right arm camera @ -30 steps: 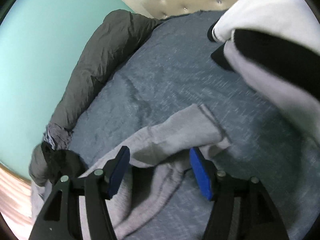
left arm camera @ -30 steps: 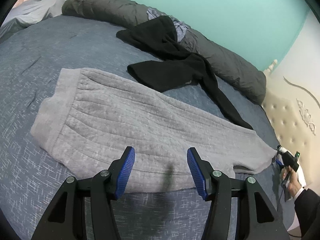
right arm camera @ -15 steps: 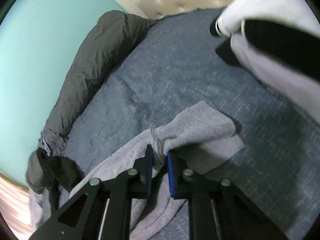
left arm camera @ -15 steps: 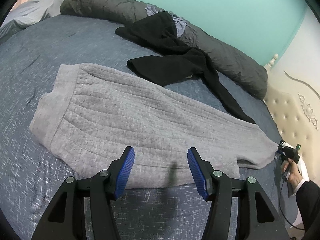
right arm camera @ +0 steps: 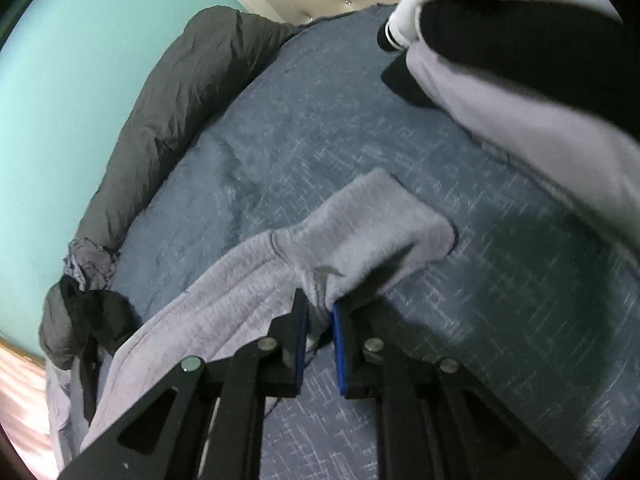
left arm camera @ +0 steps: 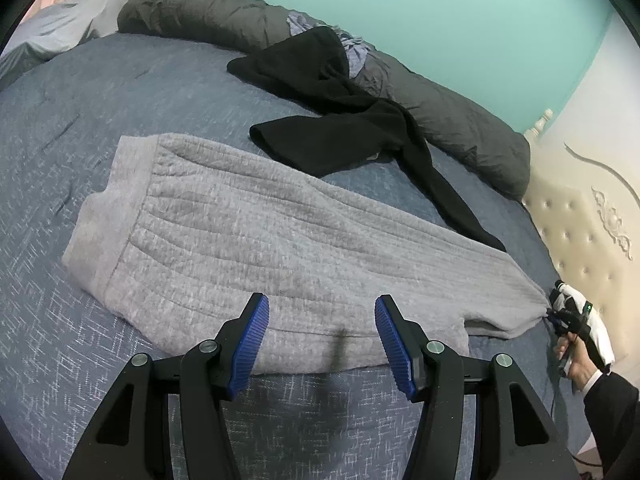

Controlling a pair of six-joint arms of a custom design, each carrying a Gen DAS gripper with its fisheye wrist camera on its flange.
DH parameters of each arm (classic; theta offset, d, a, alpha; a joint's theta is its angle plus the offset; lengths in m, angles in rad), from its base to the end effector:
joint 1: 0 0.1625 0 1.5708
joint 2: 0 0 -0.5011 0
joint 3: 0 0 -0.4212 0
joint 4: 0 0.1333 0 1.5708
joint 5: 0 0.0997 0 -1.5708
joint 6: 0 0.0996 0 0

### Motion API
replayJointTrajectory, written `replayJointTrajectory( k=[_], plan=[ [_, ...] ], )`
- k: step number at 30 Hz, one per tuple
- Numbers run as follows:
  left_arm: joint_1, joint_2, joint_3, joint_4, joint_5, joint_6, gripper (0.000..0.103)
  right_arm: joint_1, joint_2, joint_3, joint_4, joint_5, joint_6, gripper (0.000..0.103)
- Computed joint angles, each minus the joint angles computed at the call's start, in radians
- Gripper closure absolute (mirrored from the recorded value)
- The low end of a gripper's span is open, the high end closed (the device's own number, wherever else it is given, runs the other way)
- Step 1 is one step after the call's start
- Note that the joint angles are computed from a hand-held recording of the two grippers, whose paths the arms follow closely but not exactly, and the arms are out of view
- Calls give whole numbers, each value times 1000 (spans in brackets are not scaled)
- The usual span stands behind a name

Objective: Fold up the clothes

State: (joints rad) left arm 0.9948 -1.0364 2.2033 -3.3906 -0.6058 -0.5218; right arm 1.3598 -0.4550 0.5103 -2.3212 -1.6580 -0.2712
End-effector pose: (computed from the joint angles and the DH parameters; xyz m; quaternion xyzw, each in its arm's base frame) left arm -0.1106 -0.5654 0.2219 -0.1260 0.8428 -0.4716 0.2267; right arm -0.0898 -1.0145 0.3471 0.0134 -0.9393 0.3206 0.1210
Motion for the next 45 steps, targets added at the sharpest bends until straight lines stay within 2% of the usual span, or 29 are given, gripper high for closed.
replayJointTrajectory(
  k=[3, 4, 7, 12, 15, 18, 22, 24, 26, 27, 28, 34, 37, 41, 45],
  plan=[
    [-1, -2, 0, -7, 1, 5, 44, 0, -38, 76, -70, -4, -11, 65],
    [-1, -1, 0, -11, 0, 7, 43, 3, -61, 123, -115, -11, -25, 63],
    [0, 3, -1, -21, -6, 10, 43, 8, -116, 237, -178, 30, -63, 63],
    [-2, 9, 1, -33, -19, 5, 43, 15, -161, 340, -56, 110, -90, 63],
    [-12, 3, 6, -29, -16, 6, 43, 18, -175, 400, -44, 145, -88, 63],
    [-22, -4, 10, -25, 0, 8, 43, 24, -175, 425, -41, 155, -87, 63],
    [-26, -8, 18, -31, 2, -3, 43, 28, -159, 411, -13, 137, -37, 63],
    [-27, -8, 20, -27, 1, -5, 42, 32, -151, 405, -8, 123, -22, 66],
    [-27, -11, 23, -13, -1, -12, 42, 40, -145, 403, -19, 97, -26, 82],
    [-28, -13, 26, -9, -1, -15, 42, 44, -141, 401, -25, 83, -28, 94],
    [-29, -15, 30, -10, 0, -16, 42, 46, -147, 407, -24, 84, -26, 96],
    [-22, -27, 40, 22, -5, -30, 42, 49, -206, 450, 13, 128, 3, 98],
    [-23, -30, 44, 25, -5, -35, 42, 51, -195, 417, 71, 79, 6, 98],
    [-27, -26, 44, 16, -10, -39, 42, 42, -167, 380, 127, -3, 65, 98],
    [-28, -25, 41, 26, -18, -30, 42, 35, -170, 397, 98, 17, 30, 98]
  ],
)
